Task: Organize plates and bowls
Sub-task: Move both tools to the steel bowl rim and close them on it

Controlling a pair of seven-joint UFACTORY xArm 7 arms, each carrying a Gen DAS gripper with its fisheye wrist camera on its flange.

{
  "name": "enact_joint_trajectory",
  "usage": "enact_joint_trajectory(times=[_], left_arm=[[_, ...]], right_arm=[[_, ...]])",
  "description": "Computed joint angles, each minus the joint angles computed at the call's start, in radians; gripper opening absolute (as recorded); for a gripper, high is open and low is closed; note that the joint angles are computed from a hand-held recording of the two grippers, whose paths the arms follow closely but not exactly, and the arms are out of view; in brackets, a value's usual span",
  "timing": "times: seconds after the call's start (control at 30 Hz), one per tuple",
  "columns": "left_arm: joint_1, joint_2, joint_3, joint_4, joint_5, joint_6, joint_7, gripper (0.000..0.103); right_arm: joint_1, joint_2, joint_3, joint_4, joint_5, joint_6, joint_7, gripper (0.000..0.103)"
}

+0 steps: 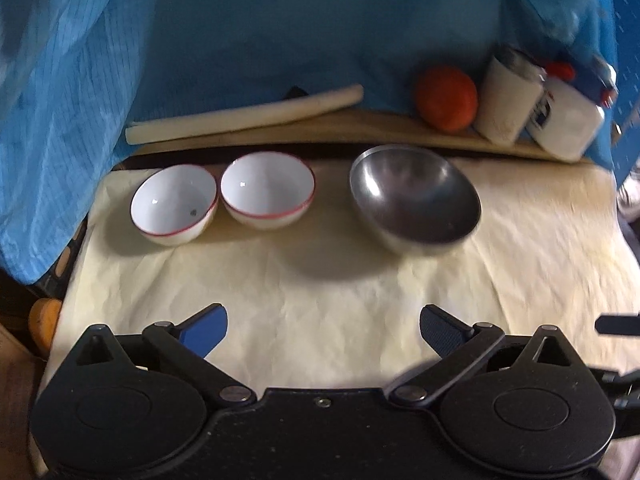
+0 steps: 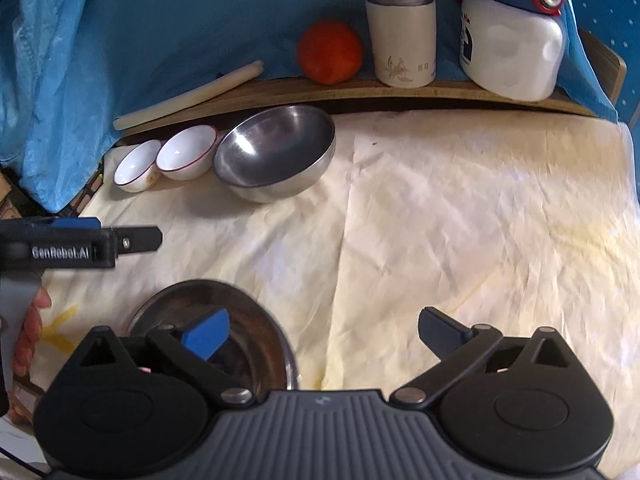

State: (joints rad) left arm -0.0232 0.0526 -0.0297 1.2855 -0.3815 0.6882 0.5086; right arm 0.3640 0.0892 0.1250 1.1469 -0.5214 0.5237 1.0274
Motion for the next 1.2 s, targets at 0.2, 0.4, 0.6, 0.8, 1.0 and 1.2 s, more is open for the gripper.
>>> enact_joint_trajectory(times=[0.2, 0.4, 0.6, 0.8, 1.0, 1.2], left_arm=[[-0.016, 0.073, -0.013, 0.069, 0.038, -0.031, -0.121, 0.102], [-0.032, 0.147, -0.027, 0.137, 0.090, -0.034, -0.247, 0.102], [-0.052, 0.197, -0.033, 0.180, 0.149, -0.054, -0.361, 0.102], [-0.057, 0.233, -0.043, 0.214, 0.162, -0.047, -0.440, 0.102], [-0.065, 0.258, -0.041, 0.232, 0.188, -0.038, -0.502, 0.102], [-0.077, 0.284, -0.031, 0.250, 0.228, -0.040, -0.588, 0.102]], right_arm=[[-0.018, 0.038, -0.024, 0.044, -0.027, -0.021, -0.055, 0.103], [-0.038, 0.093, -0.055, 0.103, -0.011, -0.061, -0.130, 0.103], [-0.048, 0.155, -0.088, 0.171, 0.022, -0.086, -0.219, 0.103], [-0.050, 0.209, -0.123, 0.226, 0.036, -0.118, -0.253, 0.103], [-0.055, 0.254, -0.135, 0.264, 0.090, -0.140, -0.304, 0.103], [-0.079, 0.309, -0.120, 0.310, 0.195, -0.180, -0.382, 0.103]])
